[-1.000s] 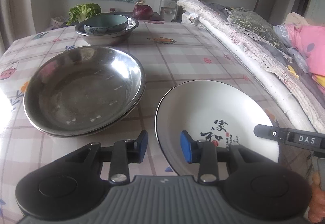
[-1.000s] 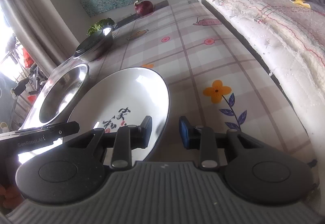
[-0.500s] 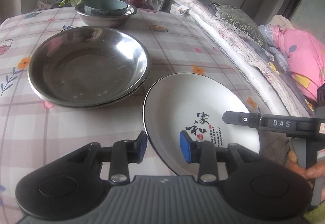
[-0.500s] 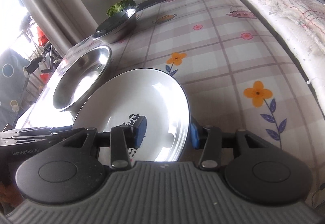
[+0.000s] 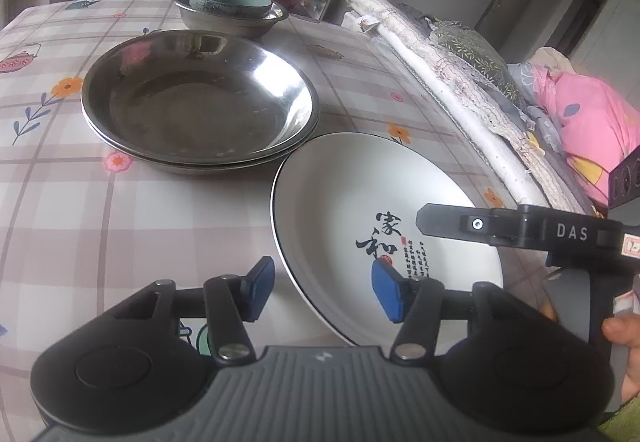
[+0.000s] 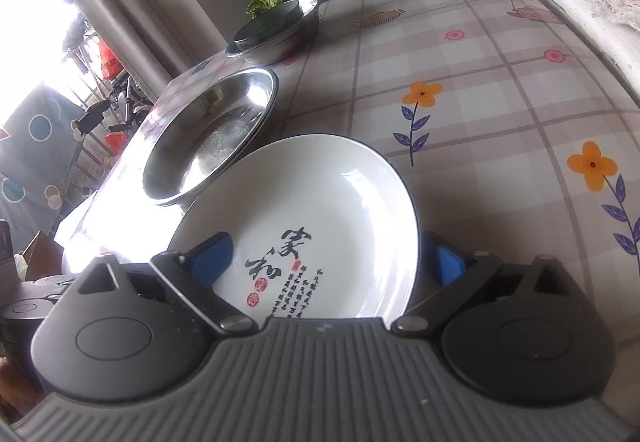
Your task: Organize plates and bowls
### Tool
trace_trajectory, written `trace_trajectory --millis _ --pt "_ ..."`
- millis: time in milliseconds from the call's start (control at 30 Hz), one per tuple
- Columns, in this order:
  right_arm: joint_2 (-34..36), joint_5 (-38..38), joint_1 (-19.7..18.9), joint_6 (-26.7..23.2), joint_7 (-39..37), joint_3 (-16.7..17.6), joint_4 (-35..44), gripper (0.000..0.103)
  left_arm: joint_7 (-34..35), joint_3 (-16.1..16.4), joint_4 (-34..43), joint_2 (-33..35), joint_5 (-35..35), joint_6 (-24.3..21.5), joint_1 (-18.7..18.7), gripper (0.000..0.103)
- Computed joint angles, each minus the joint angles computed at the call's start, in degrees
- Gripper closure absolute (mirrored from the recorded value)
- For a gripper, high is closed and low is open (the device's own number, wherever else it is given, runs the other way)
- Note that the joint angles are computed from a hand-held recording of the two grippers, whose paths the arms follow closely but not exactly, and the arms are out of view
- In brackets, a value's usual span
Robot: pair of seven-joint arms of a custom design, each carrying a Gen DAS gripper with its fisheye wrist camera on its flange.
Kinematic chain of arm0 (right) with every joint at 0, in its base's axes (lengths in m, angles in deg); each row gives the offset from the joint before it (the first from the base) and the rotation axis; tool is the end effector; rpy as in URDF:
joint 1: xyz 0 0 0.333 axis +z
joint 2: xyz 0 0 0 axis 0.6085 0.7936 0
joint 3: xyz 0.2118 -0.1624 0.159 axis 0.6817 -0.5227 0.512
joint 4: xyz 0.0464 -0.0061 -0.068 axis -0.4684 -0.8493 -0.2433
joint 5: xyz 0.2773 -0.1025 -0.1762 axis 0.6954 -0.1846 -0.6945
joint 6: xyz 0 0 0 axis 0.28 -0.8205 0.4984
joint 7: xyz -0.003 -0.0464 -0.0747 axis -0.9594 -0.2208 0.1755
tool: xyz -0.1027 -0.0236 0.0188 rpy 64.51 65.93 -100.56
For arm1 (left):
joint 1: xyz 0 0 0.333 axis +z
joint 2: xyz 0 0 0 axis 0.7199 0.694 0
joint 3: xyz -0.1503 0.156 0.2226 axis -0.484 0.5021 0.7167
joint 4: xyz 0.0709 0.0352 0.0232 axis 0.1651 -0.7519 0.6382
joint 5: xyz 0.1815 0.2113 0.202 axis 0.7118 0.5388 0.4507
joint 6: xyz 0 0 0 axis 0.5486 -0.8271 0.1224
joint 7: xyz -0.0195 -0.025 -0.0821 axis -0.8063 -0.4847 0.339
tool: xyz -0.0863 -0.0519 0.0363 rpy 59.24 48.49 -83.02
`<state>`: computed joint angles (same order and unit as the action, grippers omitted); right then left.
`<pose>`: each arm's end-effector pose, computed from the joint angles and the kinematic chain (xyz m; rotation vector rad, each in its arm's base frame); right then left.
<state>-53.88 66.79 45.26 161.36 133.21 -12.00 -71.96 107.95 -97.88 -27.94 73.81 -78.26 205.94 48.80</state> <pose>0.4569 0.0917 0.3611 -1.2326 1.9802 -0.3720 0.5966 -0.2424 0.3625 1.3538 -2.5521 1.1780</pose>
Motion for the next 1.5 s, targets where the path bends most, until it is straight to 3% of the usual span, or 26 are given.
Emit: trace_trajectory --millis 33,200,367,600,833,1167,1300,1500 --pt "0.0 2.2 1.1 0.1 -1.7 -0.3 0.0 0.001 0.4 -0.3 0.0 0.1 -0.4 0.0 0.3 0.041" --pt "0.8 9.9 4.2 2.5 -6.6 -0.7 -0.3 0.001 1.5 -1.5 0.3 0.8 -2.9 0.4 1.6 0.01" --pt "1.4 6.9 2.6 6.4 -3.7 0.0 -1.9 0.001 3.1 -1.2 0.1 0.7 -2.4 0.2 1.3 0.0" --pt "0.7 -1.7 -0.8 4.9 4.2 0.1 -1.9 0.001 3.7 -1.0 -1.2 0.1 -1.1 2.0 0.7 0.0" --pt "0.9 -8.5 -3.2 6.0 11.4 -0.2 -2.0 0.001 7.3 -4.7 -1.0 1.2 -7.7 1.8 4.4 0.0" --pt "1.7 -12.0 -4.4 9.5 14.0 -0.5 -3.0 0.001 6.6 -0.7 -0.1 0.3 -7.8 -0.1 1.2 0.0" --pt "2.3 -9.2 -3.3 11.9 13.0 -0.7 -3.6 0.001 5.6 0.2 0.1 0.2 -7.0 -0.5 0.4 0.0" --pt "1.5 -9.2 -2.8 8.7 10.2 -0.7 -2.9 0.001 4.6 0.7 0.4 0.2 -6.6 -1.1 0.1 0.0"
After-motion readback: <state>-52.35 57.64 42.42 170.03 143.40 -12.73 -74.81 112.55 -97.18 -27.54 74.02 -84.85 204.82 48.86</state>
